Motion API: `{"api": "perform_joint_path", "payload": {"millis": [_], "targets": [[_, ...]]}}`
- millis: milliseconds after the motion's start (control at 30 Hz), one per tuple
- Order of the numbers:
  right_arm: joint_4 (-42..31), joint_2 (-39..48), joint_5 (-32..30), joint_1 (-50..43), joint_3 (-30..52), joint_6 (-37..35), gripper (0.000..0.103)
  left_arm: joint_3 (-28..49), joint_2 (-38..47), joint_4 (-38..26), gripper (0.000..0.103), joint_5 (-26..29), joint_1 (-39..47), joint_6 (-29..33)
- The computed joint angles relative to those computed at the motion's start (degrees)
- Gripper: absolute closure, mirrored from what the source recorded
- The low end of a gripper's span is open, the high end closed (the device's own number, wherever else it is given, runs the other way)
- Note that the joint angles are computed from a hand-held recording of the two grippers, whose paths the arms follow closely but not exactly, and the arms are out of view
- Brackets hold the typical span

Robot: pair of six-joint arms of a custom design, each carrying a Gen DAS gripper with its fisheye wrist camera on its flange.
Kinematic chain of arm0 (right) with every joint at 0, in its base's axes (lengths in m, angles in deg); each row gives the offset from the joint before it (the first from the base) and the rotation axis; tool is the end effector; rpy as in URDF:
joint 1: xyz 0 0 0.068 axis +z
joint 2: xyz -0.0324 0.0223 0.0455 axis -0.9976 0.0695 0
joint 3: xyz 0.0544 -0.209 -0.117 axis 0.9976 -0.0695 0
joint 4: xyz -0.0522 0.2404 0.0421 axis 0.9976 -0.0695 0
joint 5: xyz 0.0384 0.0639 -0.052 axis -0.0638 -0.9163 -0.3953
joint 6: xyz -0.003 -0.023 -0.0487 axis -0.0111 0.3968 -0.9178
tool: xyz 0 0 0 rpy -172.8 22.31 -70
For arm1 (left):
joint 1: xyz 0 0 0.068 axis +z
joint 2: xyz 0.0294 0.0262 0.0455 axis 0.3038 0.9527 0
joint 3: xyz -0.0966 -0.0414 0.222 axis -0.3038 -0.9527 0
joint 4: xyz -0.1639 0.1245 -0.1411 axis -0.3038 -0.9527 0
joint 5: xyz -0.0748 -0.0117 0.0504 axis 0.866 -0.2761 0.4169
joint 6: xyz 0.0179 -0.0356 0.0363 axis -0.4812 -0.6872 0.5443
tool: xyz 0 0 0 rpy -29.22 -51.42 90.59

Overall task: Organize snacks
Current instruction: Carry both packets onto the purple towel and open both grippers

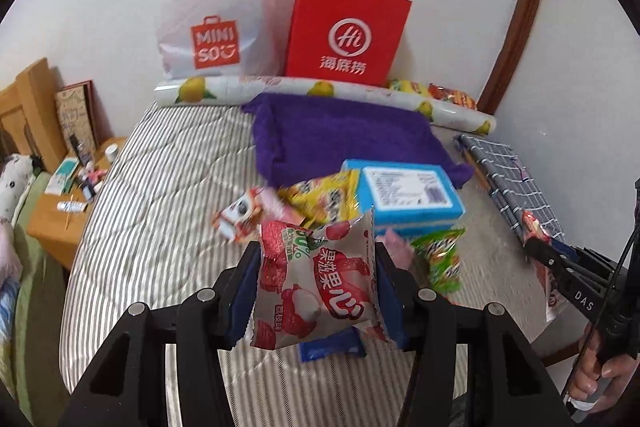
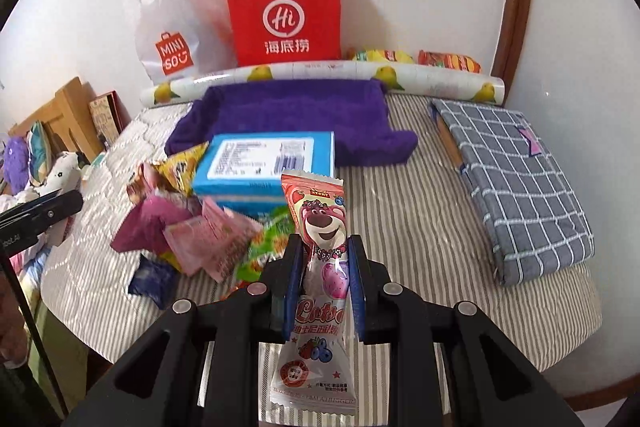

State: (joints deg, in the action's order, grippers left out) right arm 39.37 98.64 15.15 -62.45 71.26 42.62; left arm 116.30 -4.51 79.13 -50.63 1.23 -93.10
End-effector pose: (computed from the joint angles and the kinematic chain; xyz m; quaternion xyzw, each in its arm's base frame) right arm 0.2112 0.0834 0.1734 0.0089 0.9475 0.0135 0.3194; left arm 0.2114 -0.0640 0.1562 0.0476 0.9238 -0.1123 0.3629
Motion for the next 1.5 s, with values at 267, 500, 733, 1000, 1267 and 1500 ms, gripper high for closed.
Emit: {"api": "perform_joint_path", "payload": {"millis": [267,500,733,1000,1267,1500], "targets": [[0.28,4.82,-2.49,-3.41,6.95,-3.52,0.081,10.45,8.72,-0.78,0.052,0.78,-2.18,0.16],[1.44,12.71,-5.45,-7.19,15.84,-7.66,0.081,20.32,16.60,-1.88,0.052,1.74,-2.46,0.92],[0.88,22.51,-8.00,-10.78,27.76,-11.36,0.081,32.10,24.59,-3.98,0.052,1.71,-2.42,2.56],[-1.94,33.29,-11.21,-12.57,42.19,-14.76,0.081,43.50,33.38,-6.20,0.052,1.55,-1.68,4.70],[-4.55,43.28,-10.23,-13.45,53.70,-16.10,0.081,54.42,41.81,-8.87,0.052,2.90,0.80,5.62],[-6.81,53.83,-9.66,-14.43,66.41,-18.91,0.081,65.12,51.00,-10.89,0.052,2.60,2.40,6.06]]}}
